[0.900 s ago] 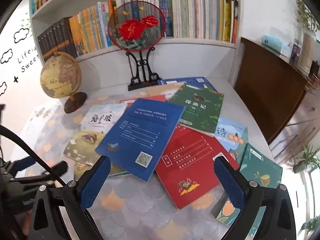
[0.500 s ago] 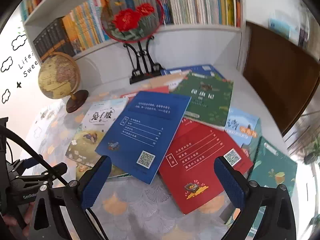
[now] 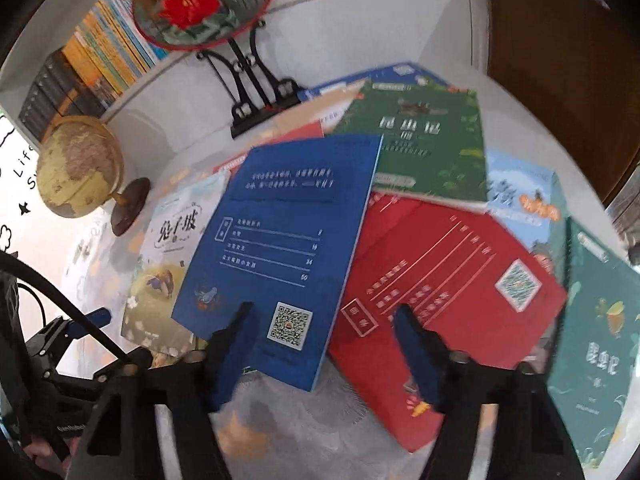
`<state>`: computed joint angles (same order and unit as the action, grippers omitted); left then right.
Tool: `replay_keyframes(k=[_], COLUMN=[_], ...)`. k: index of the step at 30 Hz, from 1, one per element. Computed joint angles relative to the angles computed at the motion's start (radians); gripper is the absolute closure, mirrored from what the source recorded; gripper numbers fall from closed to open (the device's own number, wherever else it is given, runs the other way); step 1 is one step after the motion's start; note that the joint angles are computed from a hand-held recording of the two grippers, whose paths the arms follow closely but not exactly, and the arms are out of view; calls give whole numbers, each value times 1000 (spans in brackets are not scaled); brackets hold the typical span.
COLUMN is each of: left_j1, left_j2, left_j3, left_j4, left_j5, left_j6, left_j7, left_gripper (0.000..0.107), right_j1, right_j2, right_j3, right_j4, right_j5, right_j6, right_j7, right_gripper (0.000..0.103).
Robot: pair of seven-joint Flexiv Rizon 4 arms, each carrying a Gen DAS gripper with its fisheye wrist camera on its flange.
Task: Organize books
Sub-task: 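Move both grippers to the blue book and pinch its edge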
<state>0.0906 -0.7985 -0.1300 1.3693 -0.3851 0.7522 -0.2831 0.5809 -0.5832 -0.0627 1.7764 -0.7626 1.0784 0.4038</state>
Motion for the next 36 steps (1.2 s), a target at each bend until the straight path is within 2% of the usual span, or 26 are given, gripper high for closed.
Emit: replay_keyframes(k=[1, 2, 9, 12, 21, 25, 30, 33, 36], left_j1=[-7, -7, -16, -17, -12, -18, -14, -12, -5], left_j2=[-19, -27, -88, -106, -90, -66, -70, -67, -79], left_j3=[4, 1, -1, 2, -10, -12, -11, -10, -9], left_j4=[-25, -32, -112, -132, -110, -69, -77, -73, -102], left_j5=[11, 11, 16, 24, 24, 22, 9, 6, -6], left_j6=[-15, -19, -79, -107, -154, -128, -149, -159, -210], left_j7=[-1, 1, -19, -27, 25, 59, 64, 70, 51], left_gripper=[38, 39, 39, 39, 39, 38, 37, 37, 37], right_j1=[-11, -19, -33, -37, -26, -6, 22, 24, 13], right_j2=[-15, -24, -69, -86, -111, -110, -109, -103, -95], right_j3=[10, 16, 15, 6, -29, -75, -114, -112, -93], right_j4=[-14, -23, -69, -68, -88, -48, -28, -32, -41], right_j5=[20, 37, 113, 137, 178, 189, 225, 239, 247], right_j6=[6, 6, 16, 68, 132, 258, 315, 301, 279], right_j7=[-10, -20, -78, -85, -138, -101, -98, -131, -175], right_gripper=[44, 45, 45, 45, 44, 44, 44, 44, 44])
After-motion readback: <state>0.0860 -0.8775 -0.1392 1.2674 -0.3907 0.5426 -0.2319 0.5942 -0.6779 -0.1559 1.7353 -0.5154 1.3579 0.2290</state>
